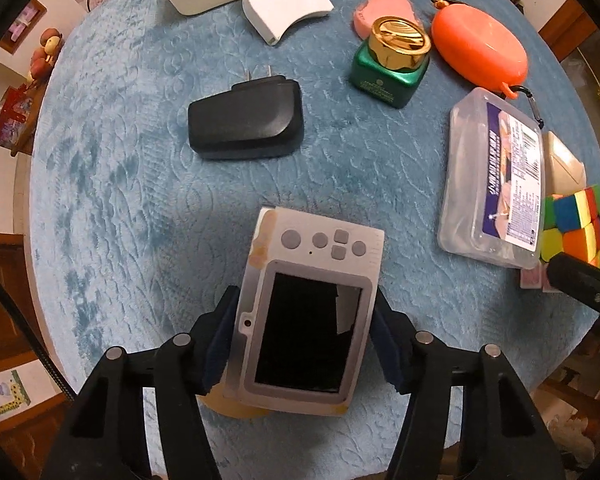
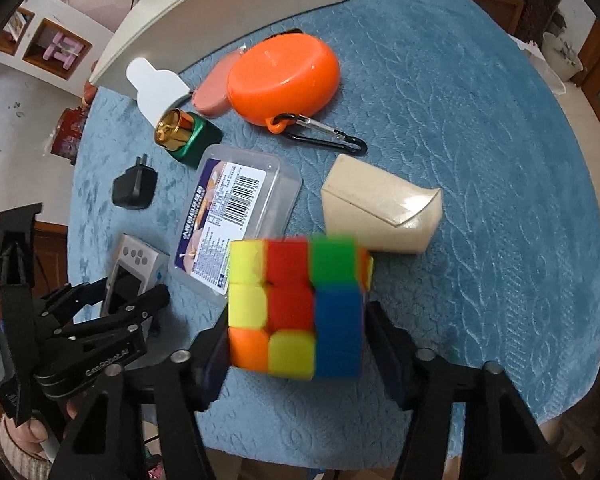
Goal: Organize rigid objects
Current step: 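Grasp the white game console with the left gripper while the right gripper grasps the Rubik's cube, then lower the console into the bin with the left gripper while the right gripper releases the cube beside it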
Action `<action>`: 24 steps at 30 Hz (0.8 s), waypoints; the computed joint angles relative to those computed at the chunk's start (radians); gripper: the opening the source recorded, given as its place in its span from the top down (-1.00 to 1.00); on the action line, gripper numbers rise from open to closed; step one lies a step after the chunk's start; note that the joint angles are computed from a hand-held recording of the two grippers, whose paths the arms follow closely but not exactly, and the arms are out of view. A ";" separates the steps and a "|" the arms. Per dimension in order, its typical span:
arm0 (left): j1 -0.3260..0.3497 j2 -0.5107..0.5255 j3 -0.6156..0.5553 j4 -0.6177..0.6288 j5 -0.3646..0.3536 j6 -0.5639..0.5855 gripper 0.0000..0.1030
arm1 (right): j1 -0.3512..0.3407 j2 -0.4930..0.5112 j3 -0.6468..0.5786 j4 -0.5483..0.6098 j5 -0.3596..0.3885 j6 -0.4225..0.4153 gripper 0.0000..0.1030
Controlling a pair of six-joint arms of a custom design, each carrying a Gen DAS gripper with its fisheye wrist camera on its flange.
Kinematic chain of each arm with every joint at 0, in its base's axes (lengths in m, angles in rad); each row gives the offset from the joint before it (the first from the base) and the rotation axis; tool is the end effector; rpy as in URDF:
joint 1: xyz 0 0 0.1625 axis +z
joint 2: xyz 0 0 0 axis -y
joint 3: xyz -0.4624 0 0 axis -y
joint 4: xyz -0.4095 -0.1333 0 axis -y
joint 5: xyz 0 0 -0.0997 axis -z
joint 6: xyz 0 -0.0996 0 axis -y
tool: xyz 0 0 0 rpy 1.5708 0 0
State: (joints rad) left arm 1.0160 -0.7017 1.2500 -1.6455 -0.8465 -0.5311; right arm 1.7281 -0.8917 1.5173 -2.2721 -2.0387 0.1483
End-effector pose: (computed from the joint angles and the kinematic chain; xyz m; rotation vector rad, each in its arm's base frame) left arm -0.2295 -0.7487 0.1357 0.2366 2.2883 0.0249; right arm 0.2014 -0.7057 0.2014 -0.0121 -2.6838 0.1978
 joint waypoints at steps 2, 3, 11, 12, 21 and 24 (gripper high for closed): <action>-0.008 -0.006 0.002 0.002 -0.003 -0.009 -0.23 | 0.005 -0.012 0.009 -0.012 -0.007 -0.021 -0.16; -0.011 -0.009 0.003 0.002 -0.005 -0.013 -0.22 | 0.009 -0.015 0.012 -0.018 -0.014 -0.032 -0.15; -0.054 -0.040 -0.012 -0.016 0.001 -0.017 -0.22 | 0.051 -0.033 0.017 -0.113 -0.043 -0.139 -0.15; -0.060 -0.043 -0.021 -0.027 0.001 -0.012 -0.22 | 0.057 -0.037 0.017 -0.129 -0.044 -0.154 -0.15; -0.110 -0.011 -0.163 -0.164 0.080 0.126 -0.22 | 0.123 -0.006 -0.082 -0.232 -0.056 -0.258 -0.15; -0.115 0.037 -0.284 -0.202 0.089 0.207 -0.22 | 0.136 0.034 -0.172 -0.227 -0.057 -0.268 -0.15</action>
